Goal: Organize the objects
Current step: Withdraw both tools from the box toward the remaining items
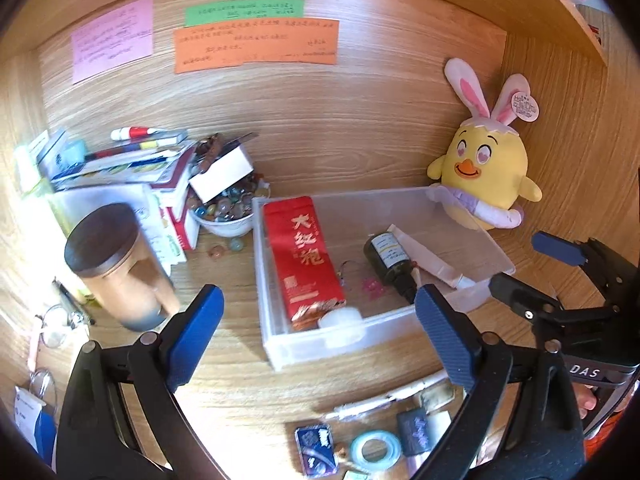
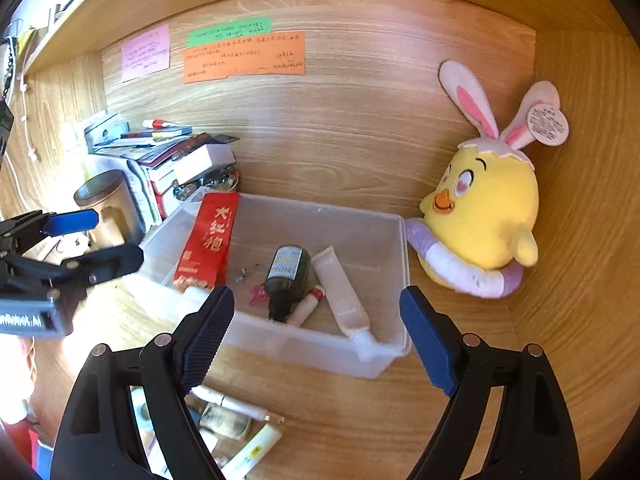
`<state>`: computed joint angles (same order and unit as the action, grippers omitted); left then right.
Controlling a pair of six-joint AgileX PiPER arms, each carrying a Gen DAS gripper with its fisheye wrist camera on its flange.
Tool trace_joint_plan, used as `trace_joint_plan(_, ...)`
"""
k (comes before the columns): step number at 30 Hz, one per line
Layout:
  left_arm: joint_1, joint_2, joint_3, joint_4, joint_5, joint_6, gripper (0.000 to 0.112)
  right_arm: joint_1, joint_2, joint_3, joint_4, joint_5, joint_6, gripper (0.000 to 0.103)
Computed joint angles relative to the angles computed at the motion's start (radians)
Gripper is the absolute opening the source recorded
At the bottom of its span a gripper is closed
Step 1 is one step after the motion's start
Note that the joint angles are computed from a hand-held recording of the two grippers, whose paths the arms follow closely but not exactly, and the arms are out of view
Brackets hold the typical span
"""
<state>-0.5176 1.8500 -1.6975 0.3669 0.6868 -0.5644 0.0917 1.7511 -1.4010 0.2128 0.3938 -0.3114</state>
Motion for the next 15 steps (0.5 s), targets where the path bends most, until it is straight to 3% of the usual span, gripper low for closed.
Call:
trace_joint_plan(11,0.017,-0.116,0.26,-0.012,-0.045,-0.047,0.098,0.013,-0.069,0.209,0.119,-0.029,-0.08,0.083)
trace_joint_plan(15,0.015,-0.154,0.359,0.021,-0.096,-0.107,0.098,0.033,-0.083,0.281,0.042,-0.071,0.009,0.083)
